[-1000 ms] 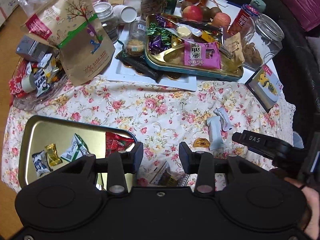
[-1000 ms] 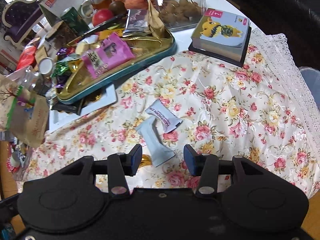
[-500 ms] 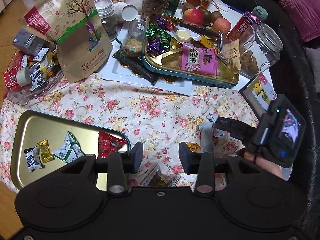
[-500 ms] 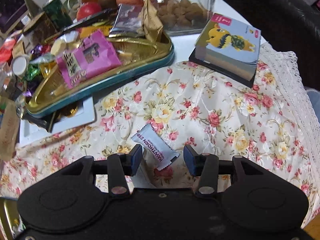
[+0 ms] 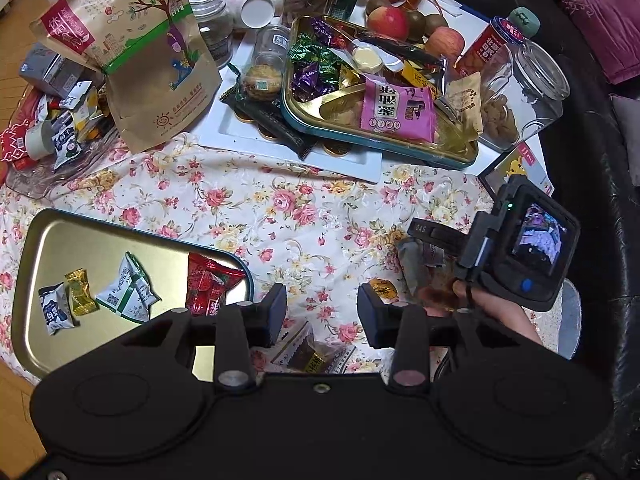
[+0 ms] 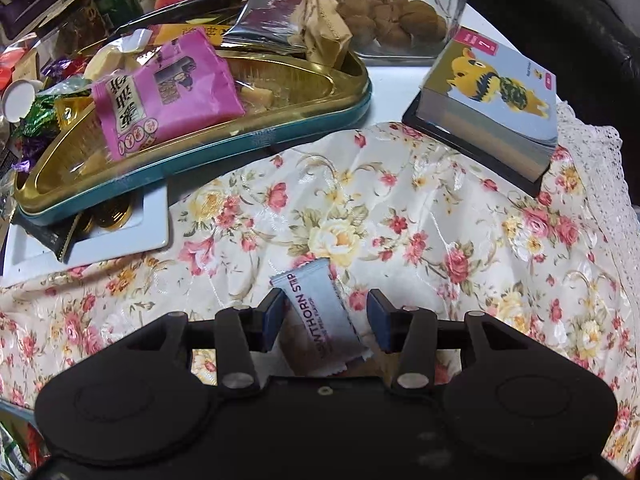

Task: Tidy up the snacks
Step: 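Move the right gripper to the white hawthorn strip packet and grasp it, then grasp the brown yellow-labelled packet with the left gripper while the right gripper holds the hawthorn strip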

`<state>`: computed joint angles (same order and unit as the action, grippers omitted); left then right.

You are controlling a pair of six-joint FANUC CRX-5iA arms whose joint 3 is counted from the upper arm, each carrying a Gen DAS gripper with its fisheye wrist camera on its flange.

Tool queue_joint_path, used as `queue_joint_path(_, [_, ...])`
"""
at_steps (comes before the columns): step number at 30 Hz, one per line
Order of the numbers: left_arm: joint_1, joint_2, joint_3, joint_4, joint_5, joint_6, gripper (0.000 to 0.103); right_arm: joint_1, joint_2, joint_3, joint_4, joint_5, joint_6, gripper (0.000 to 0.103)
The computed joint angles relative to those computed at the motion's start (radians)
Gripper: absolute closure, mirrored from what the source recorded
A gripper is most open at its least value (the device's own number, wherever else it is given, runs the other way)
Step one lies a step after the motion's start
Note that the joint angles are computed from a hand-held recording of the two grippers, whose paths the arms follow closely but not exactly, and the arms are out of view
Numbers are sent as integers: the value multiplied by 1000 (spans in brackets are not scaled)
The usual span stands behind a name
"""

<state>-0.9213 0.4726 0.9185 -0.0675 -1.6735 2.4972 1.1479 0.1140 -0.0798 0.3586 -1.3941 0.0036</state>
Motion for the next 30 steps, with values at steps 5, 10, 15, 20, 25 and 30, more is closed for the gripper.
queue_joint_path(5, [1,3,1,3,1,0,54,1,12,9,5,-9,2,50])
queue_joint_path(10, [-1,4,0,1,1,-3,54,1,10,13,-1,-11,18,52])
queue_joint_path(15, [-6,9,7,-11,-12,-6,54,9,15,40,-25,-34,52,80])
queue_joint_path(20, [-12,1,-5,-15,-6,-31,54,31,-23,44,-54,-66,8,81])
queue_joint_path(25, [-17,-15,-45,-6,12,-52,54,92,-100,50,-36,-130,-58,81])
queue_joint_path(30, [-35,-13,-70,-7,19,-69,54,194,-173,58,0,-215,-160,81])
